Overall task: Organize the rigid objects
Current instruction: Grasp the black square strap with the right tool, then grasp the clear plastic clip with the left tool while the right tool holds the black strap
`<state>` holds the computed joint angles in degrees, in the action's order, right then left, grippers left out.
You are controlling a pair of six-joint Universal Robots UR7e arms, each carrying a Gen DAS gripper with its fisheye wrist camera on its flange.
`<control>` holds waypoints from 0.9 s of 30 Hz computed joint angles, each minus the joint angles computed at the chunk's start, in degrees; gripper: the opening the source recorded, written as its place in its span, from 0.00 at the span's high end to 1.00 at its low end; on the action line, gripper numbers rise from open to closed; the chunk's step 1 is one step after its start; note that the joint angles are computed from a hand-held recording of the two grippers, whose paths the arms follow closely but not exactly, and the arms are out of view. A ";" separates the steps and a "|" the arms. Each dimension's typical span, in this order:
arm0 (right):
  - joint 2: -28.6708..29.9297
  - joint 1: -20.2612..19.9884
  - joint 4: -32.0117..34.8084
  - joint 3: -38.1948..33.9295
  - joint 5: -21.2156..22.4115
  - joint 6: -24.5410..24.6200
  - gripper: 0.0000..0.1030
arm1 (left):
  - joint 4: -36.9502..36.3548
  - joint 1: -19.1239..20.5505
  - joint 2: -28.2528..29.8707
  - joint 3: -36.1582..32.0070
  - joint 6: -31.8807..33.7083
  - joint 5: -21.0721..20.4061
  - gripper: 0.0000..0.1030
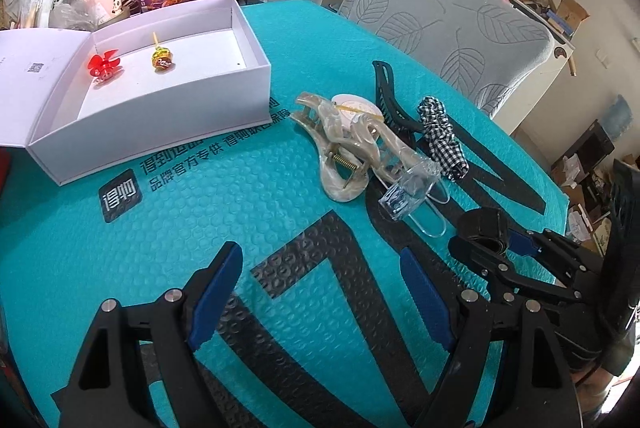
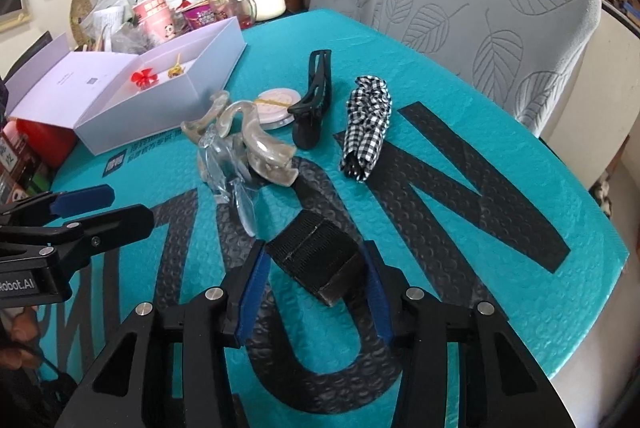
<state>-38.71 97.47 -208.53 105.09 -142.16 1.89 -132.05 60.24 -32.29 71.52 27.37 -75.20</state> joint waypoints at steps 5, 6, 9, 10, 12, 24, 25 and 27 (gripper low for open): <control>-1.18 -0.39 -1.56 2.01 0.46 0.50 0.56 | -0.31 -0.61 0.56 0.28 0.10 -0.13 0.21; -1.34 -0.49 -1.81 2.24 0.47 0.68 0.56 | -0.08 -0.69 0.70 0.28 -0.13 -0.44 0.21; -2.27 -0.86 -3.40 3.88 0.47 1.16 0.56 | 0.70 -0.91 1.13 0.12 -0.76 -1.55 0.21; -2.53 -0.97 -3.95 4.36 0.47 1.14 0.56 | 0.64 -1.02 1.23 0.19 -0.90 -1.83 0.21; -2.98 -1.13 -4.76 5.17 0.44 1.10 0.56 | 0.25 -1.37 1.52 0.44 -1.10 -2.29 0.21; -5.61 -2.61 -9.85 9.65 2.13 1.41 0.56 | -6.41 -3.40 4.07 3.20 -3.79 -0.15 0.35; -5.69 -2.61 -10.18 9.79 2.04 1.23 0.56 | -8.16 -3.70 4.00 4.09 -2.93 0.92 0.41; -5.87 -2.71 -10.44 10.04 2.03 1.06 0.56 | -9.91 -3.88 3.96 4.85 -1.99 1.30 0.53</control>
<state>-44.58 94.75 -218.97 115.12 -140.12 2.94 -141.96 56.36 -28.33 76.37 25.37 -73.90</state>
